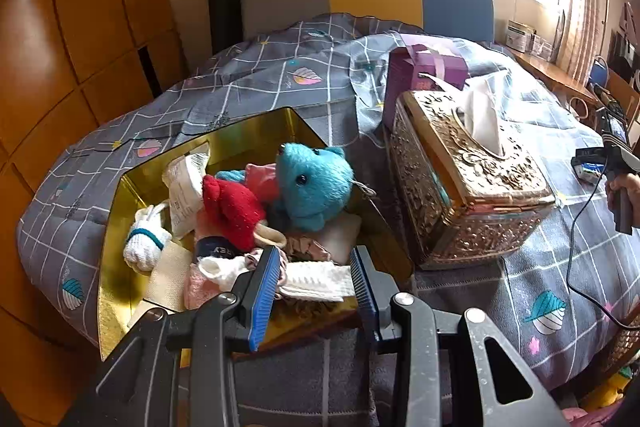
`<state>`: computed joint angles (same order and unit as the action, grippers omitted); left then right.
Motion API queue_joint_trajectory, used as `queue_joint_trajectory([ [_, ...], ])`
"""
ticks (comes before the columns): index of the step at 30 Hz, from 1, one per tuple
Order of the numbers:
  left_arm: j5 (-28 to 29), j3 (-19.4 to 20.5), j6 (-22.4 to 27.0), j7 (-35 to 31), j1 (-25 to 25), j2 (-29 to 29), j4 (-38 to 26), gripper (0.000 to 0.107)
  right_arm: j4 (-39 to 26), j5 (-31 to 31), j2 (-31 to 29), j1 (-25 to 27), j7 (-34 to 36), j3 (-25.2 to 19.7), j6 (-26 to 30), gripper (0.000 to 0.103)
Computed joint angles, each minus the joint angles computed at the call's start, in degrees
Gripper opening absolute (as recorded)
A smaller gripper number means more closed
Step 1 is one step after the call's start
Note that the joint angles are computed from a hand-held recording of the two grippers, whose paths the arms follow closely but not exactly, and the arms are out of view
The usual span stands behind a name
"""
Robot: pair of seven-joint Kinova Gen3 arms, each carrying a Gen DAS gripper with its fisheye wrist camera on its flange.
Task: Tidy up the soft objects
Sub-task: 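Carry the blue Tempo tissue pack over the gold tray with the right gripper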
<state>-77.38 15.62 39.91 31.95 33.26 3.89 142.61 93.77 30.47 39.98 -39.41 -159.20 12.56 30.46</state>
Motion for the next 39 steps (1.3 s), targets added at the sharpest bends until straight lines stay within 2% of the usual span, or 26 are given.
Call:
queue_joint_trajectory([
  [6,0.63,0.76,1.2,-0.48,1.51,1.0,-0.58,0.037,-0.73,-0.45,0.38,0.86,1.24,-0.77,0.67,0.073],
  [15,0.49,0.15,-1.15,-2.72,1.56,1.01,-0.77,0.037,-1.54,-1.42,0.75,1.5,2.17,-1.3,1.43,0.073],
  [19,-0.1,0.1,-2.11,-4.01,1.38,0.94,-0.8,0.037,-4.14,-2.56,1.41,2.46,4.32,-2.67,4.7,0.073],
  [22,-0.85,0.09,-2.48,-4.13,1.43,0.89,-0.67,0.037,-8.06,-3.47,2.34,3.1,7.23,-4.43,8.01,0.073],
  [29,-2.18,-0.04,-3.75,-4.33,0.72,0.15,-0.05,0.037,-18.3,-4.97,3.67,2.32,14.43,-7.7,11.64,0.073],
  [39,-3.96,0.39,-5.65,-3.73,0.07,-0.52,1.04,0.037,-38.49,-10.4,6.98,-1.09,29.83,-12.19,15.12,0.073],
])
